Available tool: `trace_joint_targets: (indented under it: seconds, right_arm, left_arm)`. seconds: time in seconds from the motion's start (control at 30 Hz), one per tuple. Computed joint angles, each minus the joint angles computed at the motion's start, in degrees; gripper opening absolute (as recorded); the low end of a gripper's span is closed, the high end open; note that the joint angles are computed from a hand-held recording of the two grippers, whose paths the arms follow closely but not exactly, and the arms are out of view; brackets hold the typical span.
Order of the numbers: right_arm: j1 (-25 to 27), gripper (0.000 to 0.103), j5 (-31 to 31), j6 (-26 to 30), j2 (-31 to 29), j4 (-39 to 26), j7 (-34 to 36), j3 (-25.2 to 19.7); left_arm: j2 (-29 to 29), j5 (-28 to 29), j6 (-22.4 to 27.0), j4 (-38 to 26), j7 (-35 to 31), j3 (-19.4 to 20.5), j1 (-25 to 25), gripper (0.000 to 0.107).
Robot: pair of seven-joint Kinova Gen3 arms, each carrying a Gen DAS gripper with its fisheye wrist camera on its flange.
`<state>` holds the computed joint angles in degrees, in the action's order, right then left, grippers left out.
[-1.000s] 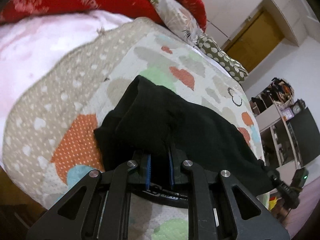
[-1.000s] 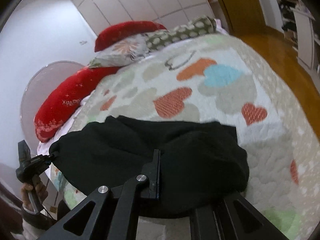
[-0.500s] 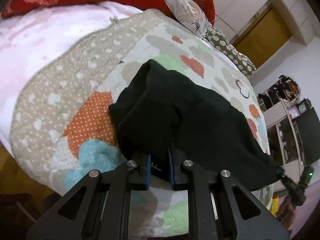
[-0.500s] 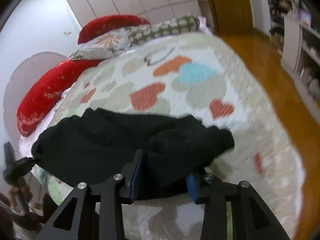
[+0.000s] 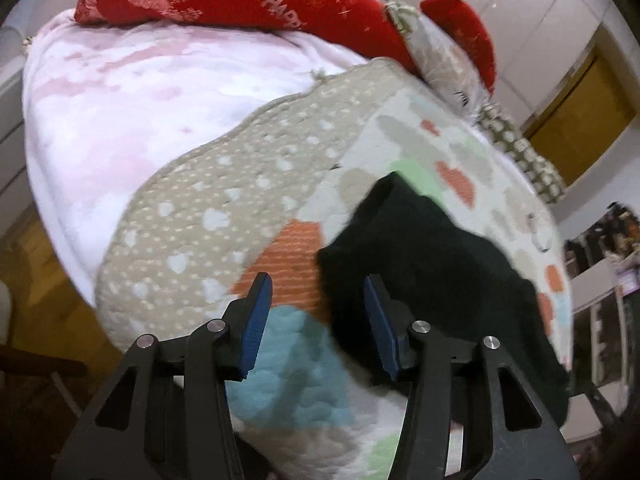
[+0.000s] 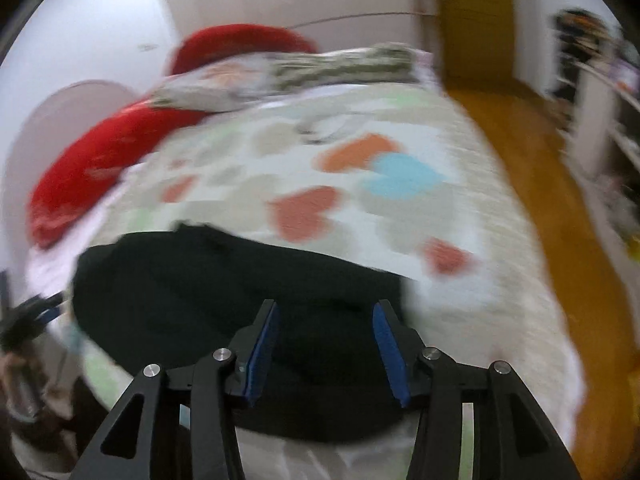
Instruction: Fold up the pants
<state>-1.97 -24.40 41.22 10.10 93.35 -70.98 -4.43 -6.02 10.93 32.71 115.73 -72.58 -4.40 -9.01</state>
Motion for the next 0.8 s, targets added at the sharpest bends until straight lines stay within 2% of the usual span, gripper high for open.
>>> trace_joint_targets:
  seconds: [0.1, 0.2, 0.3, 0.33, 0.37, 0.4, 0.47, 0.5, 0.6, 0.67, 0.7, 0.73, 0.8]
  right_arm:
    - [1.86, 0.047, -5.25, 0.54, 6.51, -5.53, 6.36, -6.22]
    - [-1.65, 0.047, -9.18, 3.83, 14.47, -13.28, 7.73, -5.48]
    - [-6.53, 0.047, -4.82, 6.48, 21.73, -21.25, 4.93, -4.11]
    - [-6.89, 0.047, -3.33, 7.72, 23.53, -23.52, 3.94, -4.82]
    - [-6.21, 0.042, -2.75, 8.33, 24.72, -24.74, 3.87, -6.58]
    - [-5.76, 0.024, -2.79, 8.46, 25.24, -25.11, 4.64, -7.86]
    - [-7.88, 0.010, -0.06, 8.31, 25.46, -26.11, 5.15, -7.39]
    - [-9.01, 0.007, 1.58, 8.12, 25.31, -26.39, 4.85, -6.86]
    - [-11.91, 0.006, 6.49, 7.93, 24.71, -27.60, 3.52, -5.05]
    - [-13.06, 0.004, 9.38, 5.88, 24.13, -27.26, 1.95, -3.87]
    - [-14.78, 0.003, 11.38, 3.95, 23.70, -26.63, 0.05, -1.77]
    - [-15.80, 0.003, 13.25, 2.95, 24.02, -26.59, -2.13, -0.71]
    - [-15.88, 0.003, 15.02, 3.76, 25.86, -28.11, -4.66, -0.79]
  left_arm:
    - [0.43, -1.84, -0.64, -1.55, 1.22, 2.56, -0.16, 0.047]
    - [1.54, -2.45, -3.28, -2.27, 0.85, 2.71, 2.37, 0.048]
    - [4.69, -6.24, -3.50, -4.18, 2.76, 4.40, 3.75, 0.048]
    - [5.78, -7.59, -3.47, -4.73, 3.63, 4.66, 4.23, 0.048]
    - [6.53, -9.30, -3.56, -5.06, 5.05, 4.84, 4.72, 0.048]
    - [7.63, -11.63, -3.88, -5.51, 6.68, 4.43, 5.88, 0.048]
    - [9.36, -15.00, -4.06, -6.53, 9.09, 4.31, 6.86, 0.048]
    - [10.03, -15.28, -4.28, -6.93, 9.41, 4.52, 6.64, 0.048]
    - [10.94, -13.57, -4.94, -7.80, 7.61, 4.26, 6.51, 0.048]
    - [11.03, -14.38, -6.06, -7.38, 8.09, 3.92, 7.04, 0.048]
    - [11.21, -15.68, -6.93, -6.78, 9.41, 3.71, 7.45, 0.049]
    - [11.45, -17.59, -7.56, -6.24, 11.66, 3.29, 8.22, 0.056]
    - [11.66, -21.52, -9.90, -4.33, 16.32, 1.38, 10.57, 0.060]
